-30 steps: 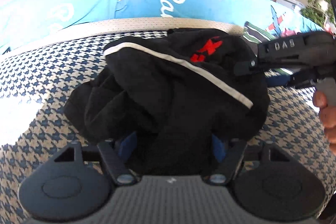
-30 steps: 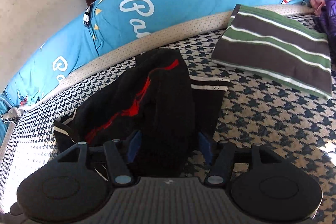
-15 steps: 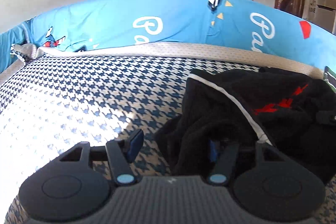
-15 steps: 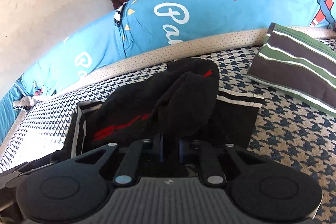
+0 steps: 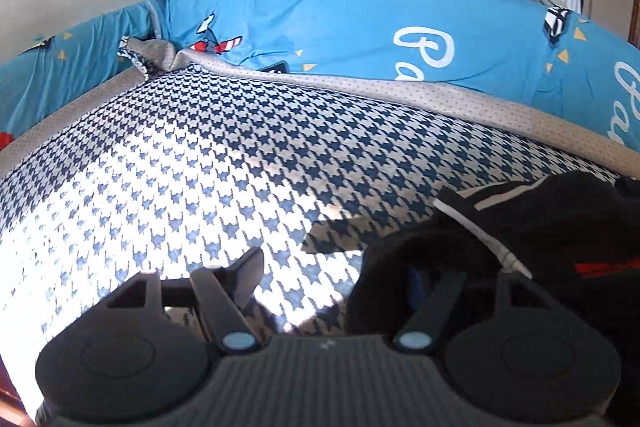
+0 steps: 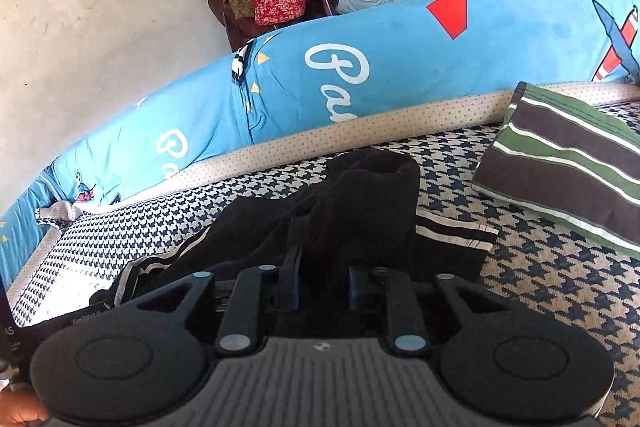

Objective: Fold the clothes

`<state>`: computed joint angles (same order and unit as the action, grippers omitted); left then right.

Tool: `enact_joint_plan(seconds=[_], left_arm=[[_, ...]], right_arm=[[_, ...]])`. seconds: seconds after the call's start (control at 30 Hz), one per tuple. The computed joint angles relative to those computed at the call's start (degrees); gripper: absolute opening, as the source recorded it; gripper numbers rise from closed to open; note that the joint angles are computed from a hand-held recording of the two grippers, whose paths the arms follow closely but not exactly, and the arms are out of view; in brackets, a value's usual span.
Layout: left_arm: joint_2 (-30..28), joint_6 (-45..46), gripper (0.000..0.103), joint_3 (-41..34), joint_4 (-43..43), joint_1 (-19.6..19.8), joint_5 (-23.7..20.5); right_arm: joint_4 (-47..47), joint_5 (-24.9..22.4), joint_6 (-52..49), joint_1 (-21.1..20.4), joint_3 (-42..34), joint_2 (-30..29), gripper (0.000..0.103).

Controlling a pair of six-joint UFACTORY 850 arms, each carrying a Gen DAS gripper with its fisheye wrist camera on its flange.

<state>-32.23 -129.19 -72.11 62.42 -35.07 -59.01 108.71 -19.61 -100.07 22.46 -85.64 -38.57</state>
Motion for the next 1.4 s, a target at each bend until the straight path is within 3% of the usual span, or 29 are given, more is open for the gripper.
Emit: enact_joint_plan(seconds=[0.07, 0.2, 0.27, 0.33, 0.43, 0.57, 0.8, 0.97, 1.17, 1.23, 1.33, 1.4], left_arm=[[0.2, -1.1, 0.088, 0.2, -0.2, -0.2, -3.0], [1.2, -2.1, 0.092, 1.1, 0.6, -1.0, -6.5], [1.5, -2.0, 0.099, 1.1, 0.5, -1.4, -7.9], [2.7, -3.0, 0.103, 2.3, 0.8, -1.3, -6.1], [6.3, -6.7, 0.103, 6.2, 2.2, -0.4, 1.8], [8.0, -10.2, 0.103, 8.3, 1.1, -0.6, 1.9], [7.0, -5.3, 0.103, 7.5, -1.0, -3.6, -2.3], [7.4, -5.6, 0.103, 8.7, -2.4, -4.6, -1.3], [11.1, -12.1, 0.103, 12.4, 1.0, -4.6, 2.2], [13.4, -16.0, 0.103, 14.9, 5.1, -4.3, 7.2], [14.5, -18.5, 0.103, 16.3, 8.1, -4.6, 9.2], [14.3, -16.5, 0.103, 15.9, 8.1, -5.4, 7.8]], right_arm=[[1.5, 0.5, -2.1, -0.1, 0.6, 0.4, 0.030], [8.2, 1.4, -9.8, -0.1, 2.5, 1.7, 0.037], [8.6, 0.9, -10.1, -0.5, 3.4, 2.3, 0.040], [6.8, 0.5, -8.6, -0.7, 4.1, 2.9, 0.042], [3.3, -0.8, -6.9, -1.0, 5.3, 3.7, 0.042], [1.7, -1.9, -9.4, -0.9, 7.4, 5.1, 0.043], [-2.7, -6.7, -11.7, -0.6, 10.6, 6.7, 0.043], [-9.7, -8.7, -11.0, 1.1, 11.8, 6.8, 0.055], [-6.4, -5.9, -22.3, 3.9, 14.0, 7.0, 0.067], [-0.9, -4.1, -30.1, 4.8, 14.5, 6.6, 0.068], [7.7, -1.0, -41.0, 6.2, 14.8, 5.9, 0.067], [14.0, 2.0, -47.0, 7.0, 14.4, 5.1, 0.063]])
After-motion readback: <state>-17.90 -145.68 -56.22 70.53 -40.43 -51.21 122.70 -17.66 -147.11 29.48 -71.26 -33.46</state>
